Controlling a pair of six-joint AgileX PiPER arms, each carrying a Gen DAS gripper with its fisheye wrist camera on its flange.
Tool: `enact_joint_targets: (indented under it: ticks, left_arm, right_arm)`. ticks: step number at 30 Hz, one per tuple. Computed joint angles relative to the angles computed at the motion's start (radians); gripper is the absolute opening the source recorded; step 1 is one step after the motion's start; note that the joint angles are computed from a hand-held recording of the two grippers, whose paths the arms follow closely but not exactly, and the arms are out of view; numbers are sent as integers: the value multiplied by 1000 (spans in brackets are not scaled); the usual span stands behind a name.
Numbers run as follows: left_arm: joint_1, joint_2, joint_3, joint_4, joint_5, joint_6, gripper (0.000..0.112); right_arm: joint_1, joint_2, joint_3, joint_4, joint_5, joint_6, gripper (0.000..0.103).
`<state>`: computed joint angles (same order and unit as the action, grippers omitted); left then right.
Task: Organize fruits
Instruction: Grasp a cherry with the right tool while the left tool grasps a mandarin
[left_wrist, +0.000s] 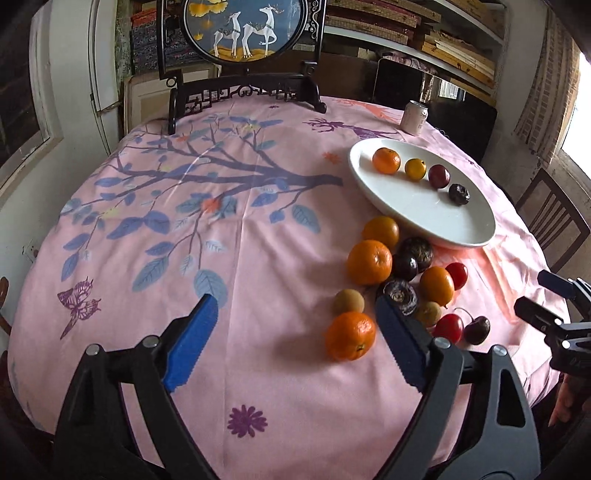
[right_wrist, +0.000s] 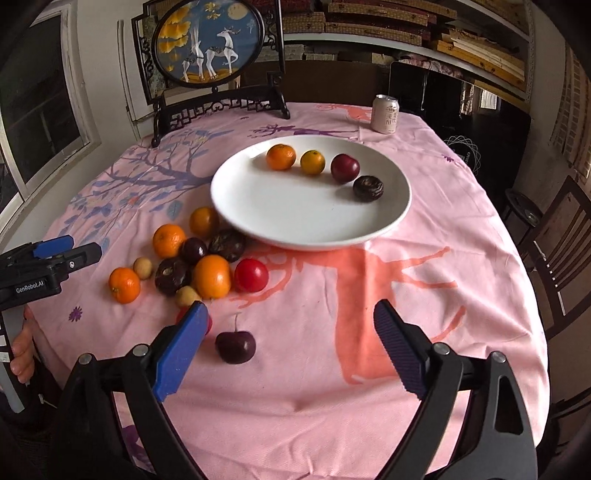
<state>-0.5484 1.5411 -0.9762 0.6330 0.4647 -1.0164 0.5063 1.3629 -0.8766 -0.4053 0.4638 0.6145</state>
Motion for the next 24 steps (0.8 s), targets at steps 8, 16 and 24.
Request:
enact_joint_targets:
  ticks: [8, 16, 24]
  left_arm:
    - [-17, -40, 51, 2, -4, -5, 89]
    - [-11, -43, 75, -37, -18, 25, 89]
    - [-25, -11, 59, -109, -35, 107, 89]
  right_arm:
    - [49, 76, 12, 31, -17, -12, 91]
    - [3, 122, 16, 276, -76, -278, 49]
    - [14, 131, 12, 177, -89, -185, 32]
